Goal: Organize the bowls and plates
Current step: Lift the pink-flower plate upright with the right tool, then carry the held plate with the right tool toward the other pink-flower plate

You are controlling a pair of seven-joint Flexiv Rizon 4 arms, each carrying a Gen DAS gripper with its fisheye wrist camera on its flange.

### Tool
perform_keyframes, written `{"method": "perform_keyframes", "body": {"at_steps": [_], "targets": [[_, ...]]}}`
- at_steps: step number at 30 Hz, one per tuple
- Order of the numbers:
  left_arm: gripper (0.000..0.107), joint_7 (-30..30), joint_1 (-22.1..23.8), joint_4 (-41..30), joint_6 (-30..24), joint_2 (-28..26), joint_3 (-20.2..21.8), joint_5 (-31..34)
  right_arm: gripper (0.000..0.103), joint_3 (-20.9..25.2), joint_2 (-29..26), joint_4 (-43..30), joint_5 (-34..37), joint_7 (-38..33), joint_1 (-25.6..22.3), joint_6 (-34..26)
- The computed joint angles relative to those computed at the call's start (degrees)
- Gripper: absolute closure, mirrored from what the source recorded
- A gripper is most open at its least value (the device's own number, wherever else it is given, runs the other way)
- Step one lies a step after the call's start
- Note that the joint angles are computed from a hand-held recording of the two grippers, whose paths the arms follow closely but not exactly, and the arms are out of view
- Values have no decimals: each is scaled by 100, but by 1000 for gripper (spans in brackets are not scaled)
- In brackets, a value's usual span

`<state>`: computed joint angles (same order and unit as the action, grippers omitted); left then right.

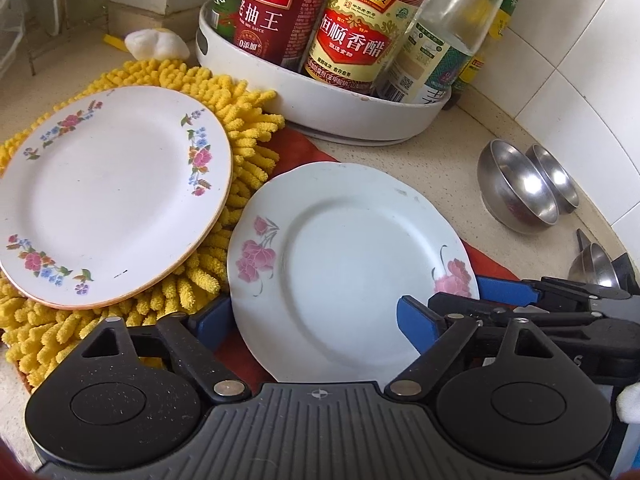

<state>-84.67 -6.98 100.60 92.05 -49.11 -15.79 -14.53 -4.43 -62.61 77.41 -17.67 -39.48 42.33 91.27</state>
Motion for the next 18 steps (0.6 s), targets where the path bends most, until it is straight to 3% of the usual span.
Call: {"method": "perform_keyframes", "body": {"at_steps": [3,9,15,18], "targets": [[23,-116,-173,8,-9,53,207,-24,44,48,-4,6,5,-50,-31,100],[30,-53,148,184,-82,138,-130,-49,44,70,-37,-10,87,-65,-54,211],[25,119,182,89,41,28,-189,44,44,160,-88,-81,106,-144,-105,205],[20,173,117,-133,-10,-110,-142,40,49,155,-88,-80,181,-90,-110,225]]}}
